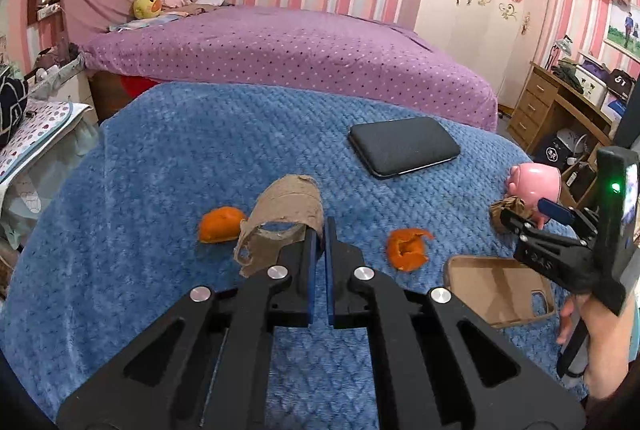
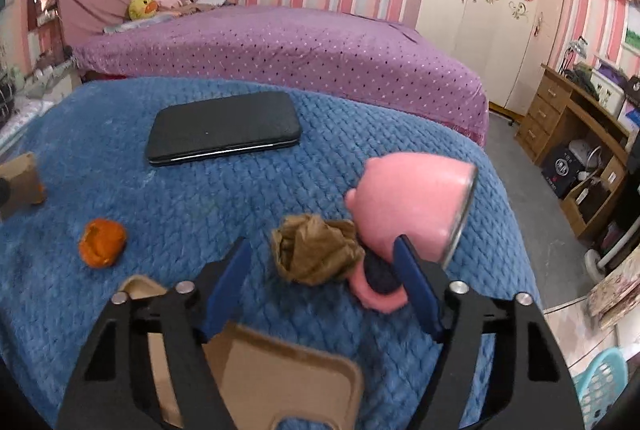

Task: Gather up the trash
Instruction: 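Grasp the cardboard tube with the left tool while the right tool approaches the crumpled brown paper, then grasp the crumpled brown paper with the right tool while the left tool holds the tube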

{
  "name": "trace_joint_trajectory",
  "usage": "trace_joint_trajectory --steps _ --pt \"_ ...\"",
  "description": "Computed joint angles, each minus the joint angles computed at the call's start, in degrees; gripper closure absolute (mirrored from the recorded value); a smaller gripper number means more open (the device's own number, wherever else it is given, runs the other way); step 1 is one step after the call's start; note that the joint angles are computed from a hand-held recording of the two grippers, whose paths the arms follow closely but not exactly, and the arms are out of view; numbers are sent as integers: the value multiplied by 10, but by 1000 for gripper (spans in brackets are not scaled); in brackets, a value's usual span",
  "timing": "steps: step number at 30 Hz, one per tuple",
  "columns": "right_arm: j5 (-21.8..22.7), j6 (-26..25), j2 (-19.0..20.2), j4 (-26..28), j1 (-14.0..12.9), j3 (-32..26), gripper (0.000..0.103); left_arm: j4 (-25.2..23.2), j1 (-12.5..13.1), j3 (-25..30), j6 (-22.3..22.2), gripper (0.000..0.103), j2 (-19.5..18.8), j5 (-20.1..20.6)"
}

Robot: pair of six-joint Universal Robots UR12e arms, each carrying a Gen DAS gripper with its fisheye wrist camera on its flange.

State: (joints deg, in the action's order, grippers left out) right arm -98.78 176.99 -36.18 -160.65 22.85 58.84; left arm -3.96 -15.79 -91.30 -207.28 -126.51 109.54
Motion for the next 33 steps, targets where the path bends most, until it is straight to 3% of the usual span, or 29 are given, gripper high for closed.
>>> trace_joint_trajectory --steps 4,8,20,27,33 --pt "2 16 13 49 1 -29 56 7 3 -6 -6 101 3 -3" --pt "-7 1 12 26 5 -20 60 5 2 -5 -7 101 4 -3" --pt "18 -2 -78 -126 -9 133 60 22 -20 -5 16 101 10 1" --pt "12 7 -127 -171 -21 218 60 27 -40 -4 41 101 12 2" --pt "15 15 -156 -205 -35 279 60 28 -55 1 51 101 10 -21"
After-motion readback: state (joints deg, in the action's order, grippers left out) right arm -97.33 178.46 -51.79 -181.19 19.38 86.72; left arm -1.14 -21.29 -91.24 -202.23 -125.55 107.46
